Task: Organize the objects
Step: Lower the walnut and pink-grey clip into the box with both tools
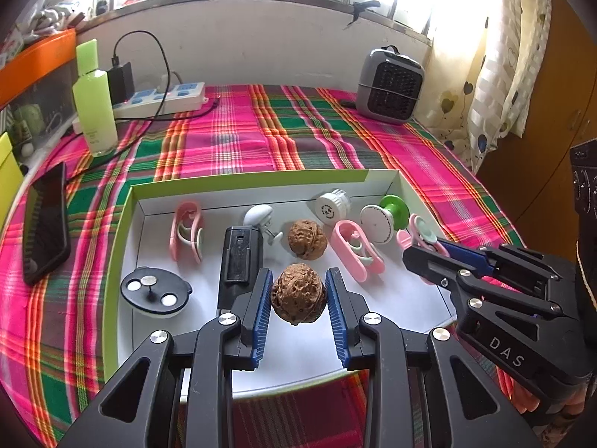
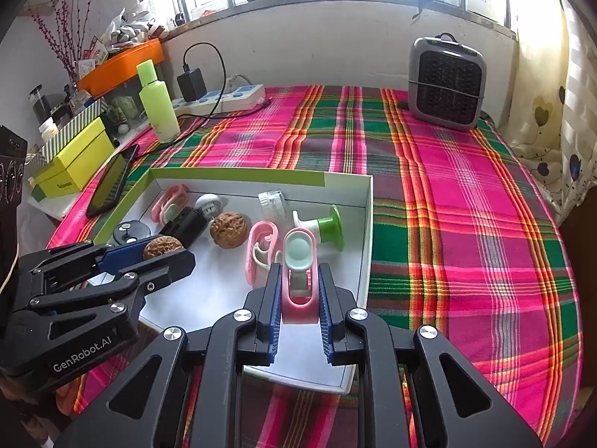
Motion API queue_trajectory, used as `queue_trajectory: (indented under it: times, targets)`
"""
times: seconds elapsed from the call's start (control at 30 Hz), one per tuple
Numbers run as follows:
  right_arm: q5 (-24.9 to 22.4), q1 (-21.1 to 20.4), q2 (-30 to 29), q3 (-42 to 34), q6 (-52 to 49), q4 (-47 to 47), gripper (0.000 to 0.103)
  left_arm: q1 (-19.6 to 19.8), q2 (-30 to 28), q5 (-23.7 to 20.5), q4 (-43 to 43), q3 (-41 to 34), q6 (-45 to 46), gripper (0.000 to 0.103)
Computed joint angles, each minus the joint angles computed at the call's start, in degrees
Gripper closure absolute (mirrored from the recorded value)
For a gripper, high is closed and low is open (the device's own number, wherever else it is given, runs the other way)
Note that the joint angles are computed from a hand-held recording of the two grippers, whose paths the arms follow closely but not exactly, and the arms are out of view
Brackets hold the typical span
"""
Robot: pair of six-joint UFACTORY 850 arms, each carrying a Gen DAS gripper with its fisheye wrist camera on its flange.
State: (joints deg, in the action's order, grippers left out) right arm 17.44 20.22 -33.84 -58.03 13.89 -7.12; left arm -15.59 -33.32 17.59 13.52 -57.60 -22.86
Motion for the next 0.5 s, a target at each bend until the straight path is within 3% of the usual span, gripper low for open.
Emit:
queue_trajectory:
  times: [0.5]
  targets:
    - [-2.0,-0.2,-1.6,-2.0,1.0,-1.5,0.084,0.2,-2.3,-1.6,1.7,-2.5,-1.7,0.076]
